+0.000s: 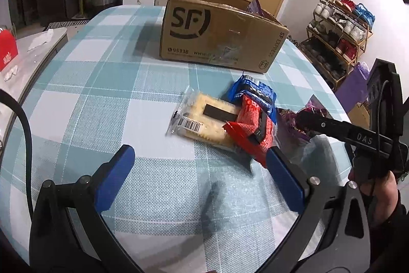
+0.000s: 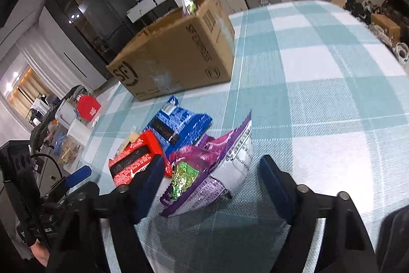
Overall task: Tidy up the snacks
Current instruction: 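Grasp another purple-and-white snack bag with the right tool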
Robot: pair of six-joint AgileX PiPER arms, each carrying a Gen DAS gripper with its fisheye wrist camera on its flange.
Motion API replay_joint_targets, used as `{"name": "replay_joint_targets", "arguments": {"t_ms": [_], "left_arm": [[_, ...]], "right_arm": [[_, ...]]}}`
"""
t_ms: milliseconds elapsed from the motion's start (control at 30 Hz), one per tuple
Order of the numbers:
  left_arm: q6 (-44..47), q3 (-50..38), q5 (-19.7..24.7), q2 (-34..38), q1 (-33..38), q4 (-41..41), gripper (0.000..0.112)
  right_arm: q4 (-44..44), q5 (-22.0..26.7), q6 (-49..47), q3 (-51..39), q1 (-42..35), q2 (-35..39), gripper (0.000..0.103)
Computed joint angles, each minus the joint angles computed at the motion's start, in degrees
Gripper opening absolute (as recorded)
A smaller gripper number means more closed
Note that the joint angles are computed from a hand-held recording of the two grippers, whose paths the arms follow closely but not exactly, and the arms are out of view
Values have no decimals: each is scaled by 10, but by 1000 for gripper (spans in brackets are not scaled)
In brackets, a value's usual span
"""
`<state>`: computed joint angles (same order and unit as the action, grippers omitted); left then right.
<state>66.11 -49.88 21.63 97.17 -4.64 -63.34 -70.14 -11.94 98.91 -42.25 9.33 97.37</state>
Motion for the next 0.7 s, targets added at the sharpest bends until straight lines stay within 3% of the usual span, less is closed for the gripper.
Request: {"name": "replay_joint_targets", "arguments": {"t_ms": [100, 233, 333, 433, 700], "left_arm": [[11, 4, -5, -2, 0, -10, 102], [-5, 1, 0, 3, -1, 2, 102], [-20, -2, 4, 6, -5, 19, 102], [-23, -1, -6, 4, -14, 24, 102], [-30, 5, -8, -5, -18, 31, 102]], "right_arm": [[47, -4, -51, 2, 3, 4, 62], [-19, -5, -8, -7, 6, 9, 49], [35, -34, -57, 9, -9, 9, 47], [32, 17, -65, 2, 17, -2, 47], [84, -7, -120, 20, 14, -18, 47]]}}
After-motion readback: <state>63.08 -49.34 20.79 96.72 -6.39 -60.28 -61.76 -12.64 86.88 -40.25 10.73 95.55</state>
